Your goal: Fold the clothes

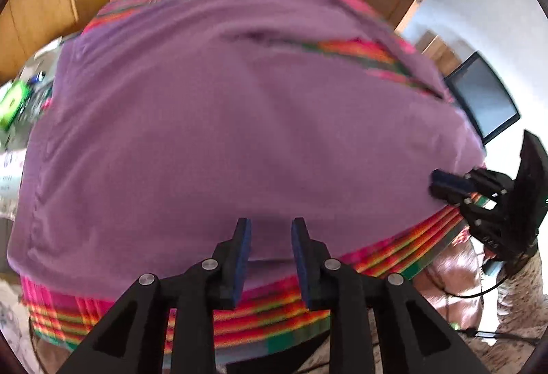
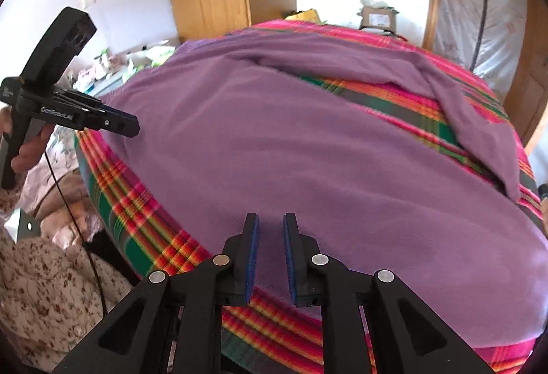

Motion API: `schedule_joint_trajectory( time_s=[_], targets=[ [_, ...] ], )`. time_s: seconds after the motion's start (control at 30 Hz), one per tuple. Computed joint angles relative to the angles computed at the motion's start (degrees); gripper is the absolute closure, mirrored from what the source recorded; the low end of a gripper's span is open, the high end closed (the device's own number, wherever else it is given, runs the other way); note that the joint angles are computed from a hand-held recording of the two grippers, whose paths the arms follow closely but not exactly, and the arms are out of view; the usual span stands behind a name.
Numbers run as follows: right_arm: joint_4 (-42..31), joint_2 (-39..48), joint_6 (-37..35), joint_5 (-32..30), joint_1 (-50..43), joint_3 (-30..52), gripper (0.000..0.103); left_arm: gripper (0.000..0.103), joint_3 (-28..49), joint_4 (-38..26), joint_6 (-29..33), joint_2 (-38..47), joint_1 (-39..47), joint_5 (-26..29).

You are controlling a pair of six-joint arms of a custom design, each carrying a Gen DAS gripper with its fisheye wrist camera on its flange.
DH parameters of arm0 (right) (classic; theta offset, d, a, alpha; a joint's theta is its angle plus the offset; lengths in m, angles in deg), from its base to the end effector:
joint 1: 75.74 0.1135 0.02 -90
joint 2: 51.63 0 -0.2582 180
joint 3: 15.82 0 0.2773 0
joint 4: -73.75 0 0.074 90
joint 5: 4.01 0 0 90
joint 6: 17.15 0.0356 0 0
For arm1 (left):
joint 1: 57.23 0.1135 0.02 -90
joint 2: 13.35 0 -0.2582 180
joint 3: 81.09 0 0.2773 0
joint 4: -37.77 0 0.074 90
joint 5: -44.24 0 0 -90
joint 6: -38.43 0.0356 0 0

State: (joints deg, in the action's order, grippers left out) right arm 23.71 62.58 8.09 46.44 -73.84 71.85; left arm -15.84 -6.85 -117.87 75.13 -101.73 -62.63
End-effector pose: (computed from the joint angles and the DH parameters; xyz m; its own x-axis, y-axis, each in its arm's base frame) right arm 0.3965 0.0358 0.1264 -0.2578 -0.7064 -0.6592 -0.9532 0.2974 0.0542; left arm 0.2274 -0.2090 0.1621 -0.8083 -0.4343 -0.3977 -0.3667 0.8996 -0.2372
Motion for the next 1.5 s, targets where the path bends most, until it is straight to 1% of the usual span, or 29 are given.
schedule_joint_trajectory(
  time_s=[0.1,0.17,0.23,0.33,0.37,0.4,0.43,0.47,0.57,0.67,0.7,0.8,0.87,0.97,1.1,1.23,1.27,1.33,1.4,1.5],
  targets=[
    [-1.3,-0.6,-2.1,-0.3,-0.8,-1.3,0.085,0.079,-2.8,0.5,-1.6,-2.5,-1.2,0.3],
    [-3.5,-0.5,-3.7,-1.0,-1.6,-1.3,0.084,0.079,-4.4,0.6,-2.5,-4.3,-2.2,0.3],
    [-3.5,-1.1,-3.9,-0.8,-1.9,-1.8,0.084,0.079,-4.7,-0.5,-3.3,-4.7,-3.4,0.0],
    [-0.1,-3.8,-2.0,-1.2,-1.8,-4.7,0.084,0.079,-5.3,-2.2,-5.2,-5.5,-4.5,-1.5],
    [-0.4,-4.4,-2.8,-2.1,-1.6,-5.2,0.084,0.079,-5.8,-2.6,-5.9,-6.0,-4.7,-2.2],
    [-0.8,-5.0,-3.6,-3.0,-1.5,-5.6,0.082,0.079,-6.3,-2.9,-6.7,-6.6,-5.0,-2.9],
    [-1.0,-5.7,-4.5,-3.6,-1.2,-6.2,0.078,0.079,-6.9,-3.2,-7.6,-7.4,-5.2,-3.7],
    [-0.3,-6.6,-5.6,-3.3,-0.3,-7.4,0.078,0.079,-7.4,-4.1,-8.5,-8.2,-5.4,-4.1],
    [5.0,-9.5,-7.8,-0.6,2.9,-12.5,0.078,0.079,-7.8,-6.4,-10.2,-9.1,-5.9,-6.1],
    [10.5,-10.9,-7.0,1.7,5.5,-16.3,0.077,0.079,-7.2,-7.0,-9.9,-8.4,-5.9,-6.9],
    [11.9,-11.0,-6.6,2.3,6.2,-17.0,0.078,0.078,-6.7,-6.6,-8.8,-7.6,-5.9,-7.3],
    [12.6,-10.8,-6.1,2.6,7.4,-17.1,0.077,0.078,-4.8,-6.6,-5.5,-5.5,-5.6,-7.5],
    [14.6,-11.3,-5.7,3.1,8.3,-18.0,0.077,0.078,-3.5,-6.9,-3.3,-4.1,-5.4,-7.6],
    [14.2,-11.4,-5.6,3.3,9.4,-17.9,0.077,0.078,-3.0,-5.5,-0.7,-2.5,-3.7,-6.4],
    [14.8,-12.0,-6.4,3.4,10.2,-18.8,0.077,0.078,-5.9,-2.2,-0.3,-5.3,-2.4,-5.5],
    [13.9,-10.6,-4.1,3.5,11.4,-16.8,0.078,0.078,-8.4,0.8,-0.8,-7.8,-1.2,-4.8],
    [13.3,-10.2,-3.2,3.6,11.4,-16.1,0.078,0.078,-8.7,1.1,-0.9,-8.2,-1.1,-4.8],
    [12.6,-9.7,-2.0,3.3,11.3,-15.1,0.095,0.078,-8.5,1.2,-0.6,-8.1,-1.1,-5.0],
    [10.7,-9.4,-1.1,2.3,11.0,-13.8,0.099,0.078,-7.2,-0.3,-0.7,-7.2,-1.9,-6.4],
    [7.7,-8.9,0.9,-0.2,10.1,-11.5,0.100,0.078,-5.0,-2.6,0.4,-6.1,-4.2,-9.6]
  ],
)
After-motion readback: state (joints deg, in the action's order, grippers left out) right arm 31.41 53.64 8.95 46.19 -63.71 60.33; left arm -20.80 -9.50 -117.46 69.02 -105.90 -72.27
